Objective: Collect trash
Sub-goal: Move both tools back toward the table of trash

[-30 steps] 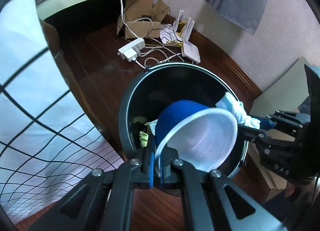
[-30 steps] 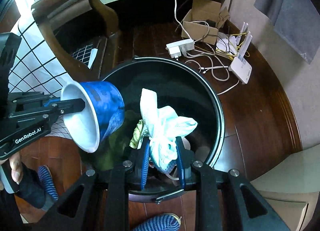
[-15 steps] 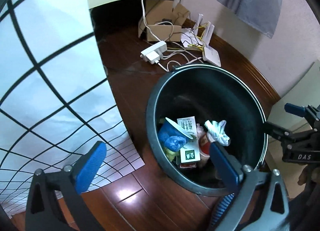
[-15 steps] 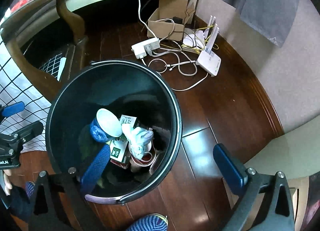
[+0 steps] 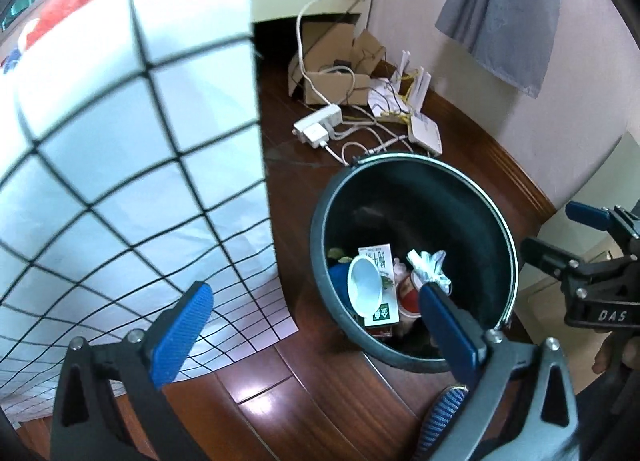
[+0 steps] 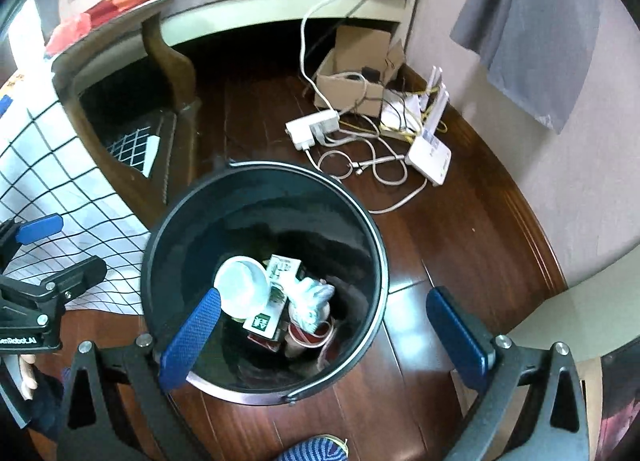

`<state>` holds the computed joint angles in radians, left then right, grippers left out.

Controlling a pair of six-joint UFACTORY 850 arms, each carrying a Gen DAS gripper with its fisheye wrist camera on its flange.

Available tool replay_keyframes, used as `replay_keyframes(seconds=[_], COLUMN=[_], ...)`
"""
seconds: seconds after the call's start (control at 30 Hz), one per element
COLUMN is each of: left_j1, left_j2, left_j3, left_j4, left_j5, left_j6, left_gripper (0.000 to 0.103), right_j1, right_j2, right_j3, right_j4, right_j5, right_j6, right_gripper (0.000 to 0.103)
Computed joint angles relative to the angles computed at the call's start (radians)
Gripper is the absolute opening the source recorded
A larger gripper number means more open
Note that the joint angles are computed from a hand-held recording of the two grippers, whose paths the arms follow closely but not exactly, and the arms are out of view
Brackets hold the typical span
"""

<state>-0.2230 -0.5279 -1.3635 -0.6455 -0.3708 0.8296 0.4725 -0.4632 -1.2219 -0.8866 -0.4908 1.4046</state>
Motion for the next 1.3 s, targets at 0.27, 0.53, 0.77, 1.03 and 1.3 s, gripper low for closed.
replay_keyframes(seconds=[0.27,0.53,0.77,1.03,1.3], left_j1=[0.039,0.086,0.149,0.229,0.328], left_j2=[0.083,0.15,0.164,0.173,0.175], left_j3=[0.064,0.092,0.087,0.09,0.078], left_j4=[-0.176,-0.329,-0.387,-0.422,-0.524], left_j5=[0.047,0.089,0.119,0.171,0.195], left_j6=[0.165,0.31,0.33,0.305,0.353], left_gripper=[0.103,0.103,0.103,0.103,0.103], right_j1=[0.03,0.073,0.101,0.134,0.168], right_j2=[0.009,-0.016,-0.052,-0.134,-0.284], right_j3=[-0.033,-0.116,-0.2,-0.339,-0.6], right_j4=[-0.057,-0.168,-0.249,-0.288,-0.122], right_j5=[-0.004,-0.008,0.01,0.057,0.077], right_j6=[0.03,0.075,0.101,0.076,-0.172], right_gripper=[0.103,0.103,0.103,0.103,0.103])
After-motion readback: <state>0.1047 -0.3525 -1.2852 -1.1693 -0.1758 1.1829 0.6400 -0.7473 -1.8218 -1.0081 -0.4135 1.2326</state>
